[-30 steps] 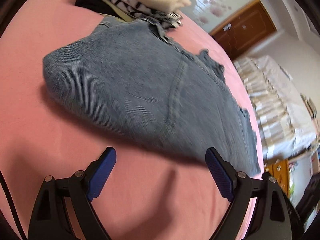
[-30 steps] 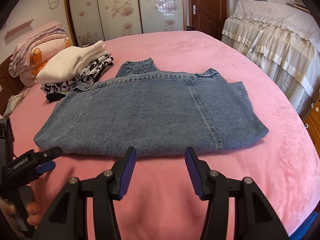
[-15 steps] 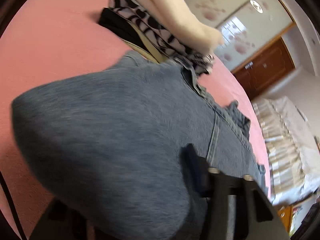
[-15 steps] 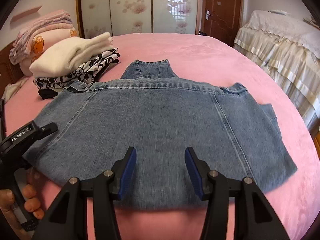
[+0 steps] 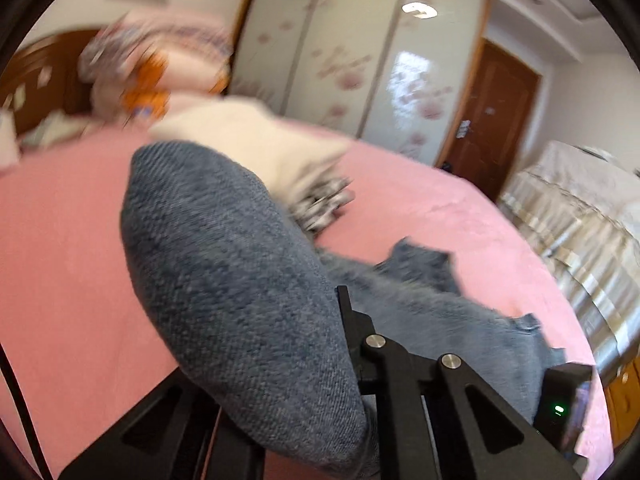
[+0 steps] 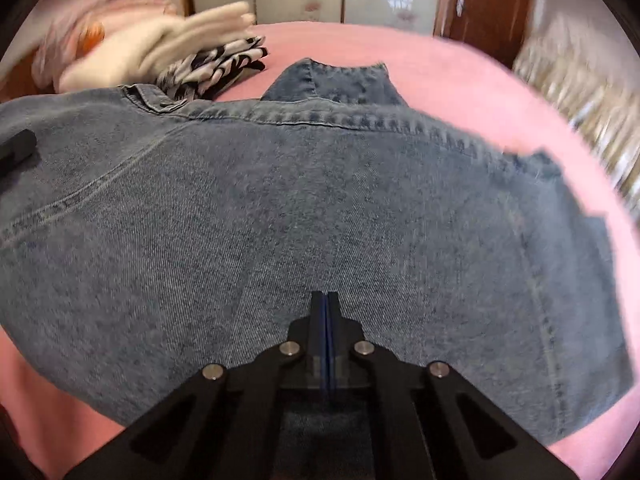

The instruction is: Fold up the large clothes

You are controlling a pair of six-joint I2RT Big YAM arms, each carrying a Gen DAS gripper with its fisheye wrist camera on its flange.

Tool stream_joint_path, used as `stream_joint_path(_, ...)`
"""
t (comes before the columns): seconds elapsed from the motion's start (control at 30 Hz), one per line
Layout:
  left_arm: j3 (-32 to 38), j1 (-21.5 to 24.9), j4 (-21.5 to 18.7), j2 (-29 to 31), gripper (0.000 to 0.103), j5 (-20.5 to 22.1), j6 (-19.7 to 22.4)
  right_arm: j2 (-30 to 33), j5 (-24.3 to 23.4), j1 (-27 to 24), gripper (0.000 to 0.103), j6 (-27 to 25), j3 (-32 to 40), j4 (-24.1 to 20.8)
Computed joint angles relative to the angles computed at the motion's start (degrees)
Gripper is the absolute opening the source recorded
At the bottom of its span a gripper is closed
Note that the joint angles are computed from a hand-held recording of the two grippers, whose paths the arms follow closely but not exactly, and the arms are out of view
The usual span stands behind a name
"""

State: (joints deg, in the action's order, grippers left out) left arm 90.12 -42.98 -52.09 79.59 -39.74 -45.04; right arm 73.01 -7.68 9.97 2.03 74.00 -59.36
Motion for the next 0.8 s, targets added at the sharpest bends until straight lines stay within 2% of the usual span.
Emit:
stream_joint_path(0.1,7.0,-3.0,1.6,4.1,0.008,-1.2,7.5,-0.8,-10.8,-6.1,0.002,2.7,0.4,-3.2)
stream_joint_path(0.17,11.6,-4.9,3.5,7.2,0.008,0.1,12.3,-3.2,-13.4,-9.7,0.002,3.4,-0.6,-3.3)
stream_joint_path(0.27,19.7,-8.1,3.2,13.7,0.008,2.3,17.1,-7.7,-12.3,-17.1,0.002,2.4,-2.1,-3.6)
stream_joint_path(0.33,25.1,-10.0,1.0,18.4,0.008,3.7,18.9,-10.0,-11.7,-23.4,0.002,0.4,-2.6,-4.0)
stream_joint_path(0.47,33.2,-12.0,-5.3,27.2,0.011,10.6,21.2,-11.2,-10.2,-33.2,0.002,-3.6,-3.1,-5.5)
stream_joint_path(0.57,39.2,-12.3,-12.9,34.3,0.014,19.0,22.3,-10.5,-9.5,-37.6,0.002,-5.4,-3.7,-6.6)
stream_joint_path(0.6,41.7,-12.5,-16.3,36.7,0.016,19.8,22.4,-10.4,-9.6,-38.7,0.002,-5.7,-4.1,-6.7)
stream_joint_path(0.63,42.3,-12.9,-17.8,38.2,0.016,18.8,23.4,-10.5,-9.9,-39.3,0.002,-6.1,-4.4,-6.9)
stream_joint_path(0.67,41.6,-13.3,-17.1,38.2,0.018,17.6,24.6,-10.6,-10.1,-39.5,0.002,-6.2,-4.6,-6.9)
stream_joint_path(0.7,40.7,-13.7,-16.0,37.9,0.029,16.3,26.8,-10.7,-9.9,-39.4,0.002,-6.3,-4.9,-6.8)
stream_joint_path(0.73,40.9,-13.9,-16.1,37.8,0.038,17.0,28.8,-10.9,-10.0,-39.5,0.002,-6.6,-4.9,-6.9)
stream_joint_path(0.77,41.1,-13.9,-16.5,37.5,0.060,18.9,29.4,-11.3,-10.3,-39.3,0.002,-6.4,-5.0,-7.0)
stream_joint_path(0.8,41.4,-13.9,-16.7,37.2,0.075,20.2,29.5,-11.5,-10.8,-39.1,0.002,-6.4,-5.0,-7.0)
